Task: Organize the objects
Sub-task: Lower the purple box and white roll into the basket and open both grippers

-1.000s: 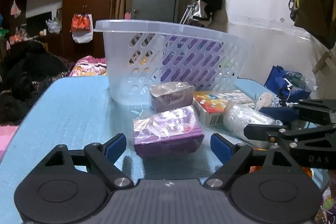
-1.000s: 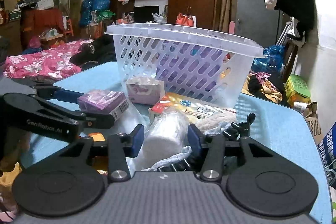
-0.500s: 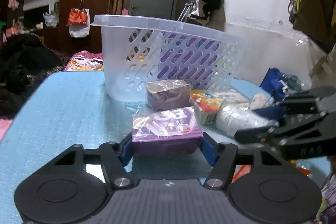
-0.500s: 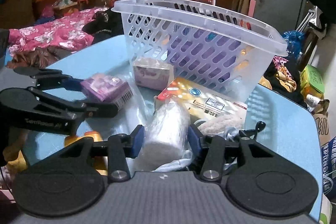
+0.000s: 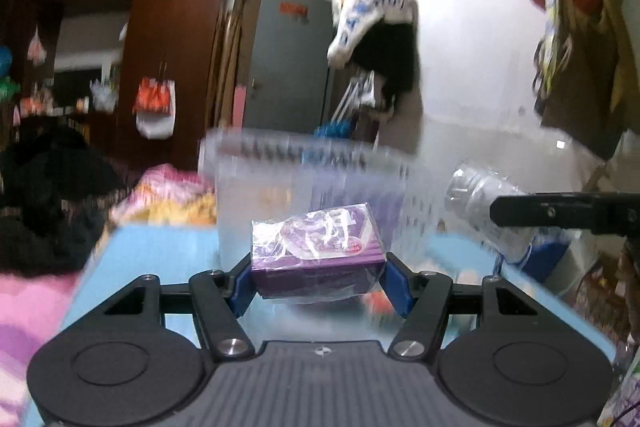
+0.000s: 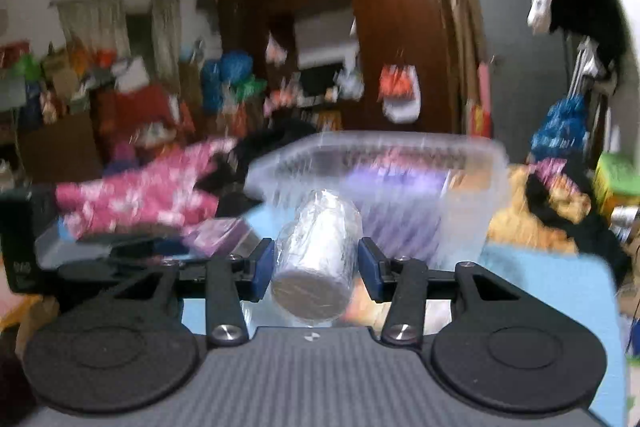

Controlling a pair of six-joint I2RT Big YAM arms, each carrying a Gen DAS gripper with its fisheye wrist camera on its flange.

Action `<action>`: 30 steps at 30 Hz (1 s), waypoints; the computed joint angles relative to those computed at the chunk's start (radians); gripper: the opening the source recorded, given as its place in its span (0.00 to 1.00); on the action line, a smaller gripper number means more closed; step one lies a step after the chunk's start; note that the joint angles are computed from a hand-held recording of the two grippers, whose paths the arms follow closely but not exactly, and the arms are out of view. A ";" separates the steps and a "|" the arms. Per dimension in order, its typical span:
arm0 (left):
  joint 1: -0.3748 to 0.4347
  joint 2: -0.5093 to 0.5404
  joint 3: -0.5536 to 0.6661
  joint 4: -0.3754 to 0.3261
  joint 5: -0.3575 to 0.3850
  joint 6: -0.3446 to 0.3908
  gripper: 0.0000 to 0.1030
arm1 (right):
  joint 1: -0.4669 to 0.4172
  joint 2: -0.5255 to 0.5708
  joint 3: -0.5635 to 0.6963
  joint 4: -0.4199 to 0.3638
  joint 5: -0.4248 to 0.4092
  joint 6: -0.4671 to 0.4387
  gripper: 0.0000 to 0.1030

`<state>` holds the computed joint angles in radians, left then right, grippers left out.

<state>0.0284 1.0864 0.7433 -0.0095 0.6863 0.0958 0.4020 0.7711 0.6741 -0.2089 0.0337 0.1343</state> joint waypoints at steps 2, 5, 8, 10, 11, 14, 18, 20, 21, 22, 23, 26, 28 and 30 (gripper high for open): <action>-0.018 0.004 0.067 -0.031 -0.002 -0.024 0.65 | -0.008 0.013 0.048 0.009 0.038 -0.019 0.47; -0.081 0.052 0.207 -0.121 -0.088 -0.021 0.65 | -0.032 0.098 0.145 0.006 0.111 -0.048 0.47; -0.148 0.153 0.361 -0.227 -0.238 0.012 0.65 | -0.051 0.215 0.239 -0.025 0.207 -0.075 0.47; -0.174 0.232 0.455 -0.317 -0.309 0.027 0.65 | -0.072 0.288 0.294 -0.065 0.226 -0.059 0.47; -0.181 0.262 0.489 -0.356 -0.327 0.032 0.65 | -0.076 0.317 0.313 -0.082 0.237 -0.054 0.47; -0.188 0.323 0.543 -0.406 -0.344 0.026 0.65 | -0.093 0.376 0.349 -0.130 0.245 -0.031 0.47; -0.196 0.363 0.576 -0.432 -0.373 0.025 0.65 | -0.103 0.394 0.356 -0.151 0.242 -0.001 0.47; -0.196 0.369 0.577 -0.432 -0.374 0.020 0.66 | -0.106 0.399 0.361 -0.167 0.245 0.002 0.48; -0.191 0.367 0.570 -0.425 -0.365 0.025 0.66 | -0.105 0.400 0.360 -0.167 0.250 -0.002 0.48; -0.188 0.366 0.563 -0.410 -0.358 0.032 0.72 | -0.106 0.392 0.351 -0.167 0.250 -0.005 0.49; -0.189 0.357 0.550 -0.395 -0.360 0.038 0.87 | -0.109 0.393 0.352 -0.170 0.247 -0.004 0.50; -0.183 0.314 0.484 -0.307 -0.361 0.023 0.96 | -0.114 0.361 0.323 -0.127 0.241 0.009 0.88; -0.162 0.268 0.426 -0.244 -0.330 -0.002 0.96 | -0.102 0.321 0.286 -0.083 0.253 -0.006 0.97; -0.134 0.226 0.364 -0.194 -0.259 -0.031 0.96 | -0.091 0.255 0.224 -0.035 0.238 -0.011 0.99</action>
<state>-0.1054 1.3122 1.1078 -0.2035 0.4273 0.0647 0.3110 1.0263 0.8979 -0.2440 0.2716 0.1230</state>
